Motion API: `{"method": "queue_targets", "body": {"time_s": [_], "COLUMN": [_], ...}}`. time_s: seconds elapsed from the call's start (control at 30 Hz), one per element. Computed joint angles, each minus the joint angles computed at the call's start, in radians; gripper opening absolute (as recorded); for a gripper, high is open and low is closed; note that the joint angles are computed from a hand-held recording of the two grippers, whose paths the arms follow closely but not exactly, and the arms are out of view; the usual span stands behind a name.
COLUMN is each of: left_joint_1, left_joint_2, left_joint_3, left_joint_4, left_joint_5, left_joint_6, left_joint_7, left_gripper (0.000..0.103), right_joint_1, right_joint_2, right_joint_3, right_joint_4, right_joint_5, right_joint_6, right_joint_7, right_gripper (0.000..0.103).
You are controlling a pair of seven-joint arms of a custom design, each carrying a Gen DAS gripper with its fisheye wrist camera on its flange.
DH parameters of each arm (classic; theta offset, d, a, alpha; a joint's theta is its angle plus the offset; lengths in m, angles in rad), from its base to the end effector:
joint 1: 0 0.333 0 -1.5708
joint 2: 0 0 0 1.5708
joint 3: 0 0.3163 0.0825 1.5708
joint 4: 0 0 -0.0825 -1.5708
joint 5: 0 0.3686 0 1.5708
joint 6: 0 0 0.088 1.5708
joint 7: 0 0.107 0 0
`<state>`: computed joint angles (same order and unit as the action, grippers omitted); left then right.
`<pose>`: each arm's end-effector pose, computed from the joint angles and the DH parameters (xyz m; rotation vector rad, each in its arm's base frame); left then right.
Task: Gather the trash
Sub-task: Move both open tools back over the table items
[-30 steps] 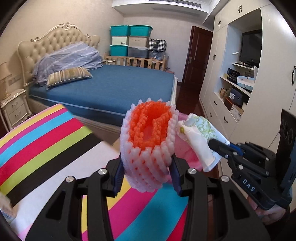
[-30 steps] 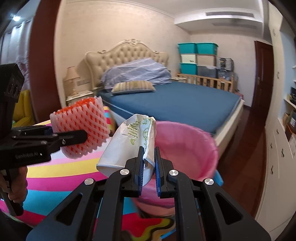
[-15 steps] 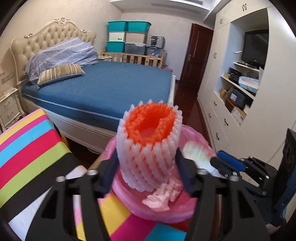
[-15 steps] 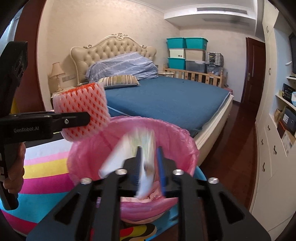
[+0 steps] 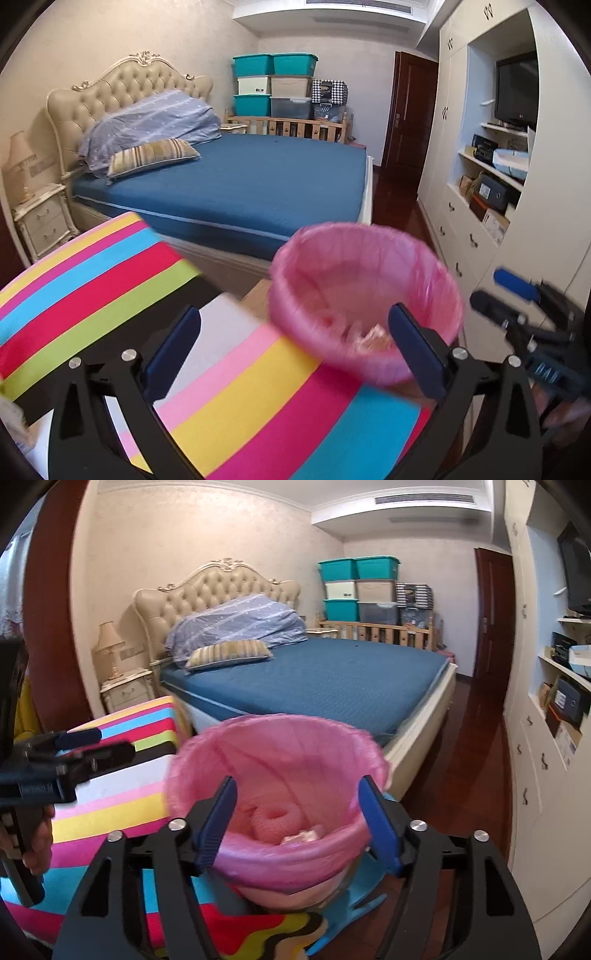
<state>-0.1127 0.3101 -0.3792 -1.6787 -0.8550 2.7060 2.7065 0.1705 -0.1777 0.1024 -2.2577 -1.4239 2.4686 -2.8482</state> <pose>0.6202 -0.2669 0.5110 -0.8403 2.4339 -1.3033 0.4887 0.1409 0.4835 -1.1170 1.9953 -1.1954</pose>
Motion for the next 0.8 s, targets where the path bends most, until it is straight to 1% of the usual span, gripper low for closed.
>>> {"method": "queue_targets", "body": {"time_s": [0.03, 0.07, 0.17, 0.27, 0.33, 0.4, 0.47, 0.57, 0.6, 0.63, 0.67, 0.77, 0.8], "left_joint_1": [0.016, 0.038, 0.069, 0.096, 0.108, 0.128, 0.144, 0.181, 0.194, 0.204, 0.224, 0.265, 0.279], "left_joint_2": [-0.020, -0.049, -0.106, -0.160, -0.191, -0.225, -0.256, -0.300, -0.306, -0.310, -0.312, -0.303, -0.299], "left_joint_3": [-0.001, 0.000, 0.032, 0.090, 0.132, 0.172, 0.211, 0.276, 0.295, 0.310, 0.332, 0.367, 0.374], "left_joint_4": [-0.028, -0.071, -0.150, -0.215, -0.249, -0.292, -0.334, -0.380, -0.388, -0.392, -0.397, -0.393, -0.390], "left_joint_5": [-0.017, -0.049, -0.115, -0.170, -0.186, -0.225, -0.264, -0.298, -0.313, -0.323, -0.323, -0.293, -0.281], "left_joint_6": [0.005, 0.012, 0.012, -0.021, -0.034, -0.024, 0.003, 0.000, -0.004, -0.006, 0.002, 0.047, 0.051], "left_joint_7": [0.028, 0.074, 0.157, 0.212, 0.230, 0.288, 0.346, 0.386, 0.402, 0.411, 0.408, 0.362, 0.349], "left_gripper": [0.098, 0.098, 0.098, 0.098, 0.098, 0.098, 0.098, 0.098, 0.098, 0.098, 0.098, 0.098, 0.098], "right_joint_1": [0.007, 0.016, 0.042, 0.074, 0.101, 0.129, 0.157, 0.202, 0.215, 0.230, 0.242, 0.270, 0.283], "right_joint_2": [0.004, 0.015, 0.061, 0.134, 0.197, 0.261, 0.311, 0.407, 0.453, 0.481, 0.512, 0.623, 0.648], "right_joint_3": [0.008, 0.017, 0.025, 0.021, 0.017, 0.009, -0.006, -0.015, -0.012, -0.013, -0.011, 0.008, 0.009], "right_joint_4": [0.009, 0.022, 0.073, 0.144, 0.209, 0.279, 0.340, 0.452, 0.505, 0.538, 0.576, 0.724, 0.756], "right_joint_5": [0.001, 0.002, 0.001, 0.011, 0.040, 0.081, 0.109, 0.165, 0.201, 0.222, 0.251, 0.358, 0.383], "right_joint_6": [-0.004, -0.010, 0.007, 0.047, 0.066, 0.100, 0.134, 0.174, 0.191, 0.195, 0.201, 0.205, 0.200], "right_joint_7": [-0.001, -0.002, -0.013, -0.049, -0.100, -0.151, -0.199, -0.303, -0.363, -0.396, -0.440, -0.614, -0.647], "right_gripper": [0.075, 0.077, 0.080, 0.082, 0.082, 0.082, 0.082, 0.082, 0.082, 0.082, 0.082, 0.082, 0.082]}}
